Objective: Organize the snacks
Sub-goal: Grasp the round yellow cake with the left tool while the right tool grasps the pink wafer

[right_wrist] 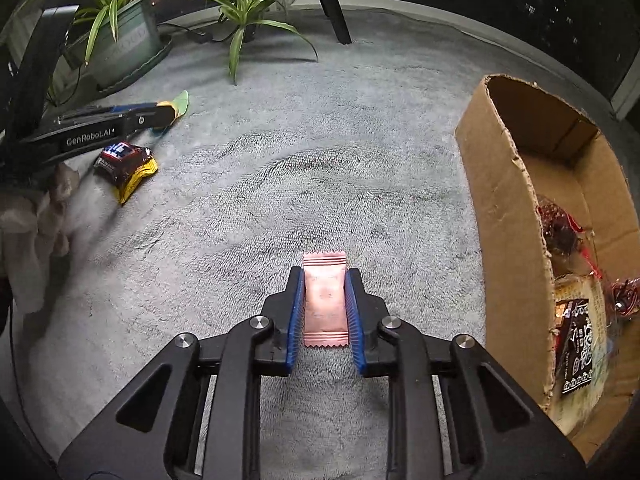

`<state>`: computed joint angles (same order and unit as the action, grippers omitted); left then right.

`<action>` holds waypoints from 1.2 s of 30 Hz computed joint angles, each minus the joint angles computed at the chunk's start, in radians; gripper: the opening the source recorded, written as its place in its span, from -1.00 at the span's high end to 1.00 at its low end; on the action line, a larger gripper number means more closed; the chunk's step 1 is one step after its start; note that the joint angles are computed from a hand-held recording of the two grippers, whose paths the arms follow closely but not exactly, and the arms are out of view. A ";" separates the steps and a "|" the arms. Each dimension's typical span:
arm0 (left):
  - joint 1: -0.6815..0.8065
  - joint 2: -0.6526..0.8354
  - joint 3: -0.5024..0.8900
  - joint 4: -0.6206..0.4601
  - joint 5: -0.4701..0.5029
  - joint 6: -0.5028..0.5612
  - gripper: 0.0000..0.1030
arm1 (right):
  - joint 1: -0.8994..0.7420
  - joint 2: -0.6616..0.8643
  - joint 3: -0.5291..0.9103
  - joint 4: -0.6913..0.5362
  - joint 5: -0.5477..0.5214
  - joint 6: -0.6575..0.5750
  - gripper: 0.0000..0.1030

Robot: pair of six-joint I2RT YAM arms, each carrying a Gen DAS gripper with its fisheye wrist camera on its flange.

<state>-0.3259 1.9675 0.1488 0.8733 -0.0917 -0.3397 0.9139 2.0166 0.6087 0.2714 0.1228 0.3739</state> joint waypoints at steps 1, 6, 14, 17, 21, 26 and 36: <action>-0.004 -0.002 -0.005 0.004 0.001 -0.006 0.55 | -0.004 0.000 -0.004 0.009 -0.010 0.002 0.60; -0.032 -0.053 -0.042 0.002 -0.014 -0.033 0.55 | -0.002 -0.021 -0.038 0.040 -0.022 0.008 0.60; -0.128 -0.257 -0.100 -0.105 -0.069 -0.116 0.55 | -0.010 -0.143 -0.111 0.047 -0.029 -0.003 0.60; -0.199 -0.336 -0.101 -0.177 -0.114 -0.160 0.55 | -0.019 -0.209 -0.145 0.041 -0.033 -0.012 0.60; -0.288 -0.436 -0.084 -0.282 -0.168 -0.220 0.55 | -0.047 -0.324 -0.199 0.024 -0.046 -0.038 0.60; -0.416 -0.525 -0.012 -0.431 -0.247 -0.290 0.55 | -0.109 -0.473 -0.238 -0.036 -0.070 -0.099 0.60; -0.618 -0.418 0.196 -0.507 -0.348 -0.402 0.55 | -0.369 -0.706 -0.293 -0.161 -0.178 -0.290 0.60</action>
<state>-0.9439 1.5492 0.3444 0.3661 -0.4392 -0.7418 0.5452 1.3110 0.3157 0.1099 -0.0553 0.0836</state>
